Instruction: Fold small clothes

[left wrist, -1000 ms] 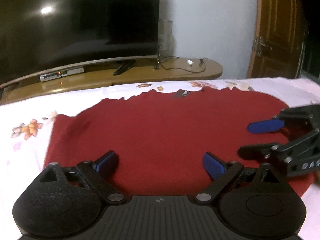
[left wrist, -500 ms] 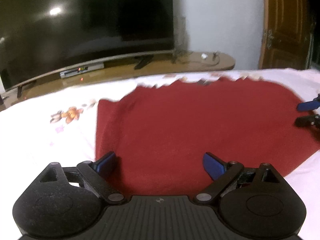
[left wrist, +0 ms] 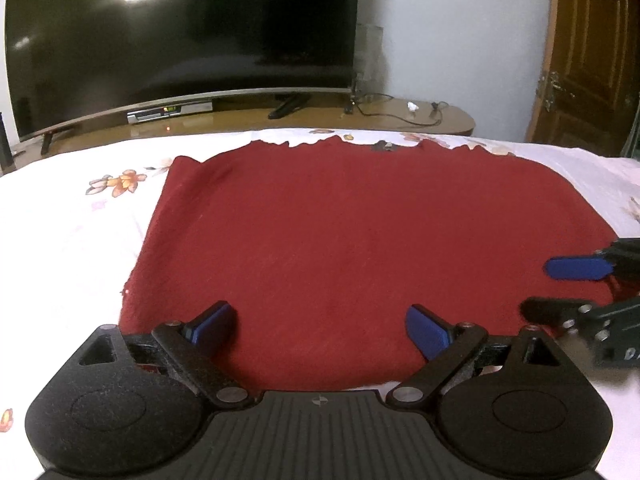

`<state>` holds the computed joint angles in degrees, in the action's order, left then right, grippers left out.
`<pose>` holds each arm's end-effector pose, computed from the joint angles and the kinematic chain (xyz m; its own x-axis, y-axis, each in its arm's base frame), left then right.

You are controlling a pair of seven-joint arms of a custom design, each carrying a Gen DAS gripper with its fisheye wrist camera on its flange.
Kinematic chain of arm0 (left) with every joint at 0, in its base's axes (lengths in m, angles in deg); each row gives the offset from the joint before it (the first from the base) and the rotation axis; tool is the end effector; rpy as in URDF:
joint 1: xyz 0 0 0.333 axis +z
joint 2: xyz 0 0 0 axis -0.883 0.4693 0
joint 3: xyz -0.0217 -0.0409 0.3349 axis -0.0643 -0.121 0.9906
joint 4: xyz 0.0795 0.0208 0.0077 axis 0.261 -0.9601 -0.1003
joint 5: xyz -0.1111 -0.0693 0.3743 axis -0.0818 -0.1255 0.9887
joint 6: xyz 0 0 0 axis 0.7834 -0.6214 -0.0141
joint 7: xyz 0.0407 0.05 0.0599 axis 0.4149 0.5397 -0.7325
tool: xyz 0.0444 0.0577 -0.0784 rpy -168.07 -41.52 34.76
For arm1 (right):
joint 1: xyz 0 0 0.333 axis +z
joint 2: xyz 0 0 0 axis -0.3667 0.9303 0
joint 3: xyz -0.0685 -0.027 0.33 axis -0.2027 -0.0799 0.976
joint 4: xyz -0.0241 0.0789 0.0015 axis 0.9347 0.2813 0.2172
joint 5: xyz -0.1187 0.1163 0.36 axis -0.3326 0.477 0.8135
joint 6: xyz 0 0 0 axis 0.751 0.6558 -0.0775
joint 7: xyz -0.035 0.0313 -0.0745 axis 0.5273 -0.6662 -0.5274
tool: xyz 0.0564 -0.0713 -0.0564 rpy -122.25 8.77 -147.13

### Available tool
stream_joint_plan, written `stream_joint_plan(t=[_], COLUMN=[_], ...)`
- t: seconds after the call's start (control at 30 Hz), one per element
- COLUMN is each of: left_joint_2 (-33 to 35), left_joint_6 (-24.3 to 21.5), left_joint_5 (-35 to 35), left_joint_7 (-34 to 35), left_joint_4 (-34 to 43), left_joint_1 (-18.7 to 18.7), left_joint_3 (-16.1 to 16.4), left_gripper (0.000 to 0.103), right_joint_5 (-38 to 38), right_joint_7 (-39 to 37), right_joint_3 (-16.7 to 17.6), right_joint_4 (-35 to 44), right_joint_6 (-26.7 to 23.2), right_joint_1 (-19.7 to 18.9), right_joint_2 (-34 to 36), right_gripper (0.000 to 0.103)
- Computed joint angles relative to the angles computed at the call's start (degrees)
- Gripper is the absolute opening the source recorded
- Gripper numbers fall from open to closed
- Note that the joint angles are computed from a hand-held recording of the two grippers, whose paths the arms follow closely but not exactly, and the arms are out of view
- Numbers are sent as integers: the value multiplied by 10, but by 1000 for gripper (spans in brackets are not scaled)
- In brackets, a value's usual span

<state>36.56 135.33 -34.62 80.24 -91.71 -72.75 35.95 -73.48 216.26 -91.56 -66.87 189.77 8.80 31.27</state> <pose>0.7068 -0.2529 0.4766 -0.3888 -0.9208 0.0321 -0.5909 0.2224 -0.7755 0.6109 0.3301 0.4794 0.2084 -0.9779 0.0152 -0.6060 -0.1413 -0.7828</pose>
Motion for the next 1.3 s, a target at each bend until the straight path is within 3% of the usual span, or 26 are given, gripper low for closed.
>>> stream_joint_plan(t=[0.13, 0.57, 0.67, 0.8, 0.9, 1.0, 1.1, 1.3], left_joint_2=[-9, -25, -22, -56, -98, -108, -85, -41], left_joint_6=[10, 23, 14, -1, 13, 0, 49, 46], left_joint_5=[-9, -45, -45, -47, -148, -325, -531, -635], left_joint_7=[19, 69, 71, 45, 79, 104, 203, 252], left_joint_4=[-18, -49, -41, -63, -120, -142, -140, -84], left_joint_1=[17, 50, 45, 33, 109, 181, 262, 256], left_joint_3=[-14, -43, -38, -18, -94, -167, -271, -272], left_gripper=[93, 93, 95, 95, 95, 95, 95, 95], right_joint_5=[-45, -105, -130, -83, -120, -135, -169, -235], right_joint_7=[35, 81, 114, 96, 161, 219, 294, 396], right_joint_3=[-13, 38, 41, 58, 56, 67, 78, 90], right_joint_4=[-45, -119, -127, -114, -128, -150, -152, -111], right_joint_6=[-5, -19, -6, -33, -39, -27, -29, -42], right_joint_1=[3, -63, -73, -80, -74, -86, -91, -84], right_joint_2=[-37, -101, -105, -103, -130, -150, -154, -132], right_gripper=[55, 56, 57, 57, 58, 57, 57, 57])
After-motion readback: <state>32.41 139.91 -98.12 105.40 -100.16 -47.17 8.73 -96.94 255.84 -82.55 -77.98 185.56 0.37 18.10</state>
